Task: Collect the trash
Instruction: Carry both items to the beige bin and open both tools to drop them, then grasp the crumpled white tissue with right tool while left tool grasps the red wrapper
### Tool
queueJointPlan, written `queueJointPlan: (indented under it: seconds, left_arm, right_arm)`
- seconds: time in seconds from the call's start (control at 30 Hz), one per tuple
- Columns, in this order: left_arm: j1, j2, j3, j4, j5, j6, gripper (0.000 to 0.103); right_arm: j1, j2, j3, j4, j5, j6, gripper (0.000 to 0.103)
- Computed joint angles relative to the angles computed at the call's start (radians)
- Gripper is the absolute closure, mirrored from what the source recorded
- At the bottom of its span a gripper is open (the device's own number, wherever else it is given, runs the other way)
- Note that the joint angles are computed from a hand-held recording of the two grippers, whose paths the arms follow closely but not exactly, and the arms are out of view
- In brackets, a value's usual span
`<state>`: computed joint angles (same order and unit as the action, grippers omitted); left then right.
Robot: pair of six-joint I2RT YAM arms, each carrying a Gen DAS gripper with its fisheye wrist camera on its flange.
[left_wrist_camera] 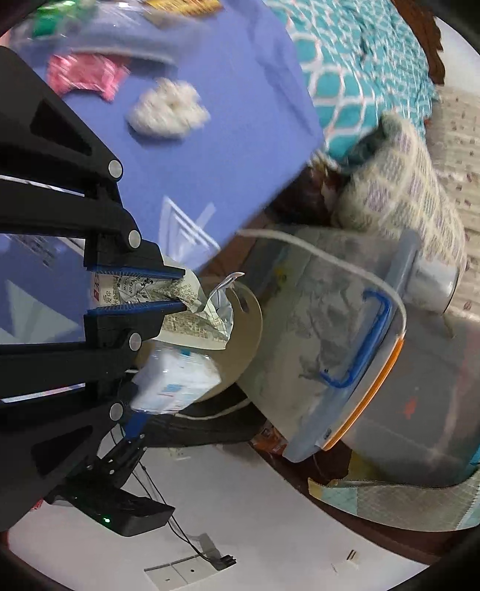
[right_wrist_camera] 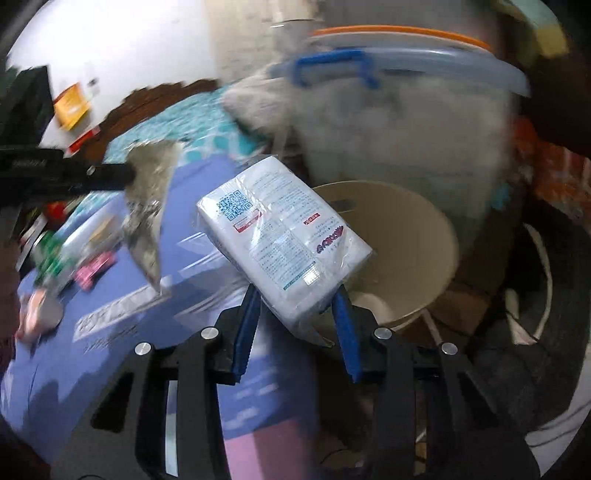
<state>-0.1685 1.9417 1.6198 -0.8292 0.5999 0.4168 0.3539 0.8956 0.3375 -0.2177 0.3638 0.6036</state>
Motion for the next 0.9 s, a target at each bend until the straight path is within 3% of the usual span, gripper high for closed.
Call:
queueJointPlan:
  seconds: [0.1, 0.13, 0.17, 0.2, 0.23, 0.33, 0.4, 0.47, 0.57, 0.7, 0.73, 0.83, 0.9]
  left_arm:
    - [-0.093, 0.079, 0.085, 0.024, -0.030, -0.060, 0.091]
    - [-0.117, 0.093, 0.093, 0.041, -0.043, -0.076, 0.090]
    - [-0.140, 0.108, 0.106, 0.052, -0.064, -0.091, 0.075]
    - [-0.165, 0.126, 0.124, 0.056, -0.100, -0.107, 0.040]
    - [-0.188, 0.130, 0.121, 0.080, -0.143, -0.131, 0.031]
    - [-0.193, 0.100, 0.081, 0.130, -0.145, -0.134, 0.032]
    - [-0.161, 0.050, 0.030, 0.150, -0.119, -0.130, 0.032]
    - [-0.114, -0.001, -0.023, 0.155, -0.080, -0.115, 0.032]
    - [-0.007, -0.103, -0.150, 0.175, -0.029, -0.063, 0.032]
    - [0.187, -0.209, -0.320, 0.262, -0.057, 0.000, 0.032]
    - [0.219, -0.213, -0.337, 0.285, -0.083, 0.000, 0.032]
    - [0.313, -0.158, -0.329, 0.287, -0.166, 0.023, 0.032]
    - [0.367, -0.099, -0.288, 0.229, -0.171, 0.035, 0.040]
  right_arm:
    - [-0.168, 0.045, 0.005, 0.033, -0.102, -0.047, 0.044]
    - [-0.209, 0.065, 0.006, 0.045, -0.129, -0.055, 0.019]
    - [-0.217, 0.078, 0.000, 0.073, -0.124, -0.042, 0.010]
    - [-0.222, 0.065, -0.009, 0.083, -0.112, -0.031, 0.010]
    - [-0.220, 0.037, -0.019, 0.079, -0.105, -0.021, 0.010]
    - [-0.187, -0.032, -0.034, 0.053, -0.055, -0.006, 0.012]
    - [-0.147, -0.099, -0.038, 0.025, -0.003, 0.008, 0.020]
    - [-0.092, -0.125, -0.018, 0.012, 0.037, 0.018, 0.039]
    - [-0.057, -0.058, 0.042, 0.065, -0.030, -0.002, 0.053]
    - [-0.030, 0.237, 0.181, 0.225, -0.215, -0.016, 0.051]
    - [-0.020, 0.337, 0.239, 0.254, -0.269, -0.014, 0.048]
    - [0.047, 0.619, 0.446, 0.290, -0.326, -0.037, 0.025]
    - [0.077, 0.772, 0.585, 0.267, -0.345, -0.045, 0.024]
